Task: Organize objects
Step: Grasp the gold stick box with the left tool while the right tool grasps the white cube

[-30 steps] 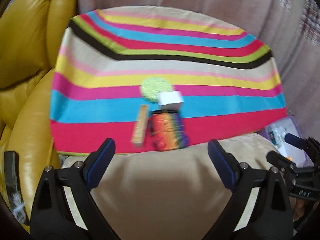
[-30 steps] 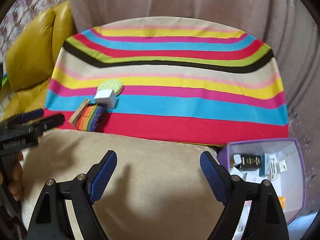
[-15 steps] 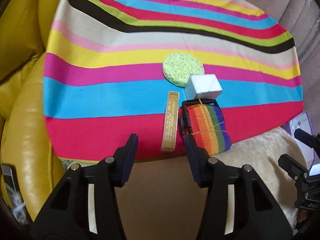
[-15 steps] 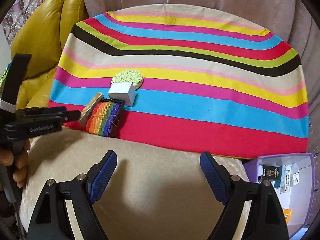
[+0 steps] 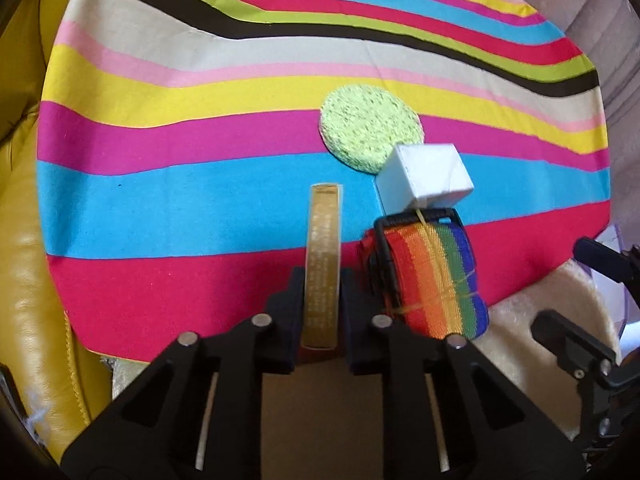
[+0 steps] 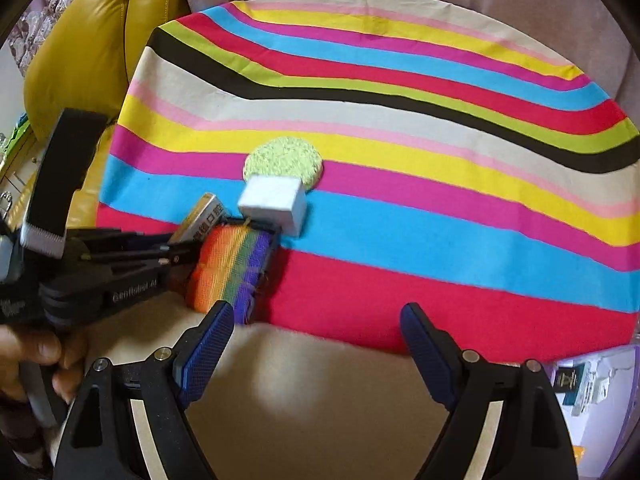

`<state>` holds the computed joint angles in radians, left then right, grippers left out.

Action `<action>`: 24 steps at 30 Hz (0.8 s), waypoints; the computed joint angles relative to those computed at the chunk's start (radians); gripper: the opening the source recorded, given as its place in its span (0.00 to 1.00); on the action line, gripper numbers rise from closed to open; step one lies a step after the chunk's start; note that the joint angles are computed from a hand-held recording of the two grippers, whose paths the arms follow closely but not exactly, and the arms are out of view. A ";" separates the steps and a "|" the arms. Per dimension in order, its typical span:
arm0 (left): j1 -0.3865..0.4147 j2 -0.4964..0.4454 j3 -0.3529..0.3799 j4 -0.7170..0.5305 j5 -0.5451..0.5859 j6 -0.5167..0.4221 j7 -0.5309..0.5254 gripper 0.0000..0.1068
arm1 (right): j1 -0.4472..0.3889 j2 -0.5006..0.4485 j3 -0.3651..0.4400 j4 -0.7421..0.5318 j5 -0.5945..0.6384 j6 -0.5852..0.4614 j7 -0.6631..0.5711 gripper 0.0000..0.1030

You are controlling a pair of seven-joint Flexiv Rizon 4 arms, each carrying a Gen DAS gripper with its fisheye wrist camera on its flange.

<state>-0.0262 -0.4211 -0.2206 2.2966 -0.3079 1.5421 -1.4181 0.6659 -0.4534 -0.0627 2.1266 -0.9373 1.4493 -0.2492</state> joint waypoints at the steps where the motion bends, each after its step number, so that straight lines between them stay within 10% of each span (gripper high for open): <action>1: 0.015 0.000 -0.017 0.009 -0.011 0.019 -0.004 0.18 | 0.005 -0.007 -0.006 -0.011 -0.008 -0.002 0.000 0.84; 24: 0.310 -0.048 -0.242 0.077 0.168 0.186 -0.236 0.18 | 0.062 -0.203 0.000 -0.308 0.142 -0.186 -0.089 0.67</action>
